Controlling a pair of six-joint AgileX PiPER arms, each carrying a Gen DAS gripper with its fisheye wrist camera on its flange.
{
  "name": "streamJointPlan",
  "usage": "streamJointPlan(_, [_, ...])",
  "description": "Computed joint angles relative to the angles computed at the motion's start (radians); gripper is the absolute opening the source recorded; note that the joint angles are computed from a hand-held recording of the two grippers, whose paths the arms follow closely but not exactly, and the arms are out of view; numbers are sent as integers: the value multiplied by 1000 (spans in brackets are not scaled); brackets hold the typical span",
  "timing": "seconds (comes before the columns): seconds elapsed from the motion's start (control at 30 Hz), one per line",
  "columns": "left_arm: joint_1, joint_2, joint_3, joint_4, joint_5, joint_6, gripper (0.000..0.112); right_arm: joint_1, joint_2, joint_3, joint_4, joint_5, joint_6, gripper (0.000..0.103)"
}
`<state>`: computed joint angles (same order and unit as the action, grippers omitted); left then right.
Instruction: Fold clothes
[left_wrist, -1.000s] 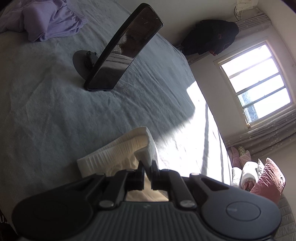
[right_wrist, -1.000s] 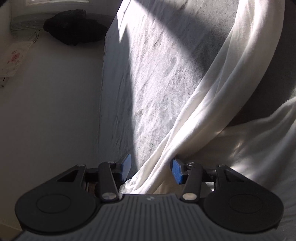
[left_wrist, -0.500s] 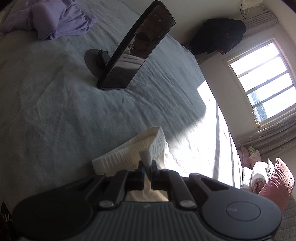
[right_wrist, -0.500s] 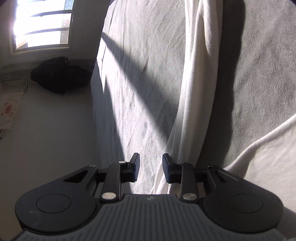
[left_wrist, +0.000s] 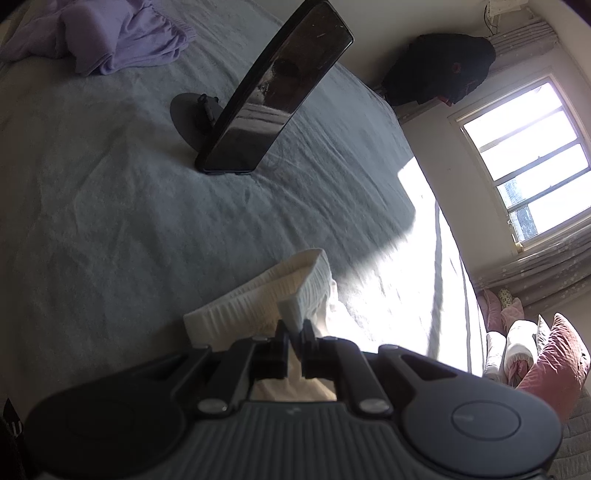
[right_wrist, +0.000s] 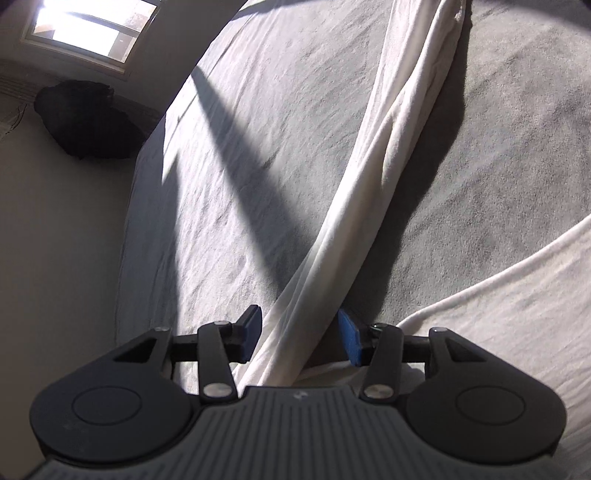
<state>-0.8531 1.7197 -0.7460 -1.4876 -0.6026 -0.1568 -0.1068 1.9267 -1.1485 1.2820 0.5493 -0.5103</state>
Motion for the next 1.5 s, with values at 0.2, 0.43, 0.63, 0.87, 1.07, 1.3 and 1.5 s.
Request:
streamJointPlan(0.2, [4, 9, -17, -9, -9, 28, 5, -6, 82, -40, 178, -28, -225, 11])
streamJointPlan(0.43, [15, 2, -4, 80, -53, -35, 5, -61, 6, -25, 293, 50, -431, 10])
streamJointPlan(0.63, [45, -70, 79, 215, 3, -126, 5, -60, -84, 32, 188, 7, -398, 10])
streamJointPlan(0.87, [106, -143, 195, 489, 107, -332, 5, -57, -194, 70, -157, -15, -157, 10])
streamJointPlan(1.07, [125, -180, 264, 650, 126, -461, 5, -28, -319, 149, -460, -26, -45, 10])
streamJointPlan(1.3, [146, -165, 216, 415, 264, -153, 5, -33, -294, 215, -591, -19, -55, 10])
streamJointPlan(1.5, [159, -160, 193, 260, 315, 0, 11, -12, -225, 245, -593, -66, -163, 12])
